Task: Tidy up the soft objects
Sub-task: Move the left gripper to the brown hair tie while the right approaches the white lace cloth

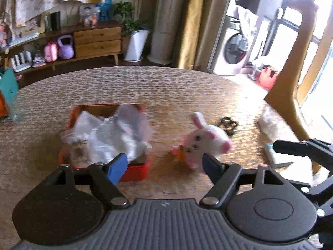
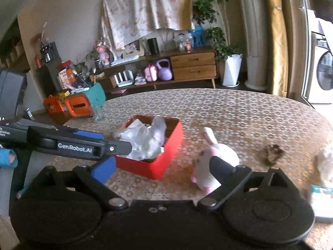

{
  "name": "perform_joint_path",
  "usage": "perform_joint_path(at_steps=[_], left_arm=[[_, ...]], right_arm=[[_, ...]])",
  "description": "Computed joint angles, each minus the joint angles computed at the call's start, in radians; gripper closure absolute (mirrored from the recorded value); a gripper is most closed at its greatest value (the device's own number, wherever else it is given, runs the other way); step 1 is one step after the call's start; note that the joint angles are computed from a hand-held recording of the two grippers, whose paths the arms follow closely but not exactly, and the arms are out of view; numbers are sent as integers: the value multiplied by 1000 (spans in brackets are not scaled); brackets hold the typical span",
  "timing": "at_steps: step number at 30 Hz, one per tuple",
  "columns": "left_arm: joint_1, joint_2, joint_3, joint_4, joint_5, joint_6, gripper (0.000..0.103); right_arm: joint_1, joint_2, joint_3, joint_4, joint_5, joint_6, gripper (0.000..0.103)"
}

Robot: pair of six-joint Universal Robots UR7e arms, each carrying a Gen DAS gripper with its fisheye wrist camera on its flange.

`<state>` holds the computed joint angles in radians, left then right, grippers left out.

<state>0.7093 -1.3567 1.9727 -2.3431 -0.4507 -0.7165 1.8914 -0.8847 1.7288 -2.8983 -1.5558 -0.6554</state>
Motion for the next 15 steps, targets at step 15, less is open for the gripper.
perform_joint_path(at_steps=[15], left_arm=[[3,297,-135,-360,-80,287,10]], right_arm=[[-155,-134,66,-51,-33,-5,1]])
